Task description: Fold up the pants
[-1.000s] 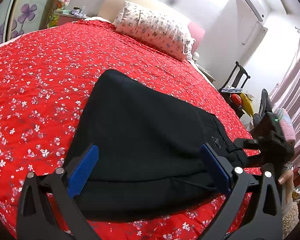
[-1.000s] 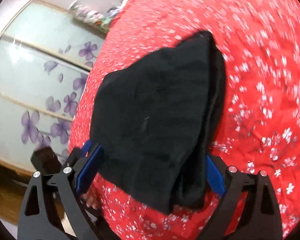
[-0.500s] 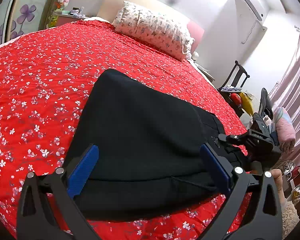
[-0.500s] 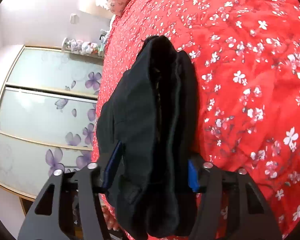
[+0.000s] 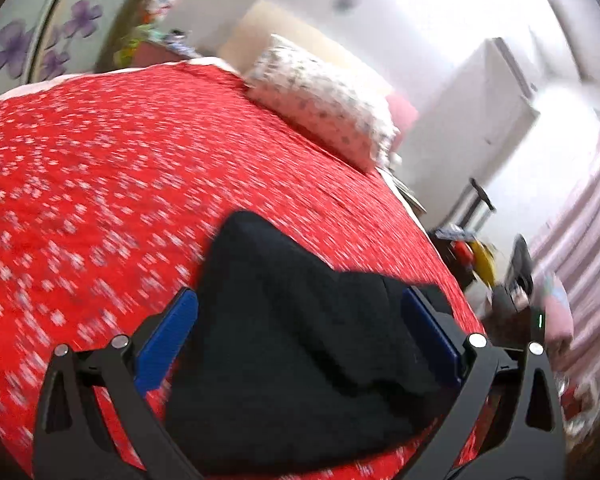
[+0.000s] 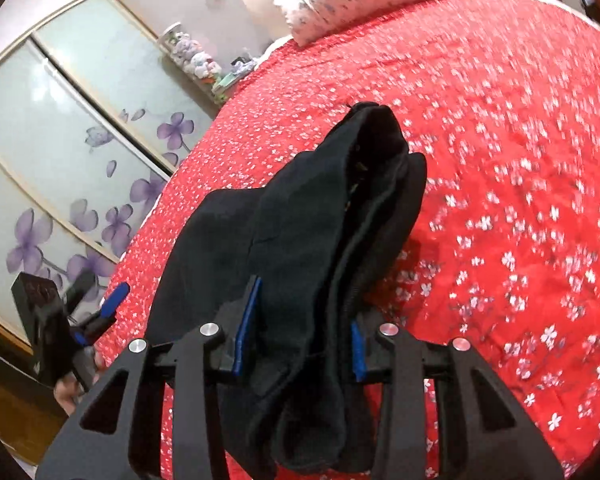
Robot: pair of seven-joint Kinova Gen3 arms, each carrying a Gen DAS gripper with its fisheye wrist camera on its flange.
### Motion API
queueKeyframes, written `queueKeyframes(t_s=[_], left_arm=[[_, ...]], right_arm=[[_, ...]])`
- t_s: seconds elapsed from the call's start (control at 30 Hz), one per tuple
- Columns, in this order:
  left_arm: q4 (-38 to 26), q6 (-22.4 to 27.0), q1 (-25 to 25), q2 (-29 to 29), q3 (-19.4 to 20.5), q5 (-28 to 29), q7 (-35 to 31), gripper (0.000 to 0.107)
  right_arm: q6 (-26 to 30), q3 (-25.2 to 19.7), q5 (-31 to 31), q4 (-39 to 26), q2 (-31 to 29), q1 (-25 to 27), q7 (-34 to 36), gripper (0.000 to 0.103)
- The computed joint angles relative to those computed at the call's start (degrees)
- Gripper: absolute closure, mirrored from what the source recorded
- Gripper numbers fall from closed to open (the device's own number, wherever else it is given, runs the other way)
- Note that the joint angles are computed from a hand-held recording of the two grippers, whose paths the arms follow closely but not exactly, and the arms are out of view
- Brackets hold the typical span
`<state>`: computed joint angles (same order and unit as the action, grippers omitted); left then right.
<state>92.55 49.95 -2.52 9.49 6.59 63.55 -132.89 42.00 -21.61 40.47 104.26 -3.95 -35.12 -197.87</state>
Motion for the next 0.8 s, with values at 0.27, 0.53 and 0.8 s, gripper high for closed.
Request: queueKeyframes(t_s=[0.27, 0.53, 0.8], left_arm=[[-21.1, 17.8, -4.2, 18.9, 3.8, -6.9, 18.0, 0.006], [-29.2, 26.1, -6.3, 28.7, 9.4, -5.6, 24.2, 0.008], [-29.2, 23.5, -3.2, 27.0, 8.5, -10.6, 26.4, 0.027]], right_arm=[[-2.6, 0.2, -0.9, 1.7, -0.2, 0.6, -2.3, 0.064], [-4.6, 0.3, -3.1, 2.8, -0.9, 2.2, -1.5, 0.064], [-6.0, -0.5, -2.4, 4.3, -1.6, 3.1, -3.6, 0.063]])
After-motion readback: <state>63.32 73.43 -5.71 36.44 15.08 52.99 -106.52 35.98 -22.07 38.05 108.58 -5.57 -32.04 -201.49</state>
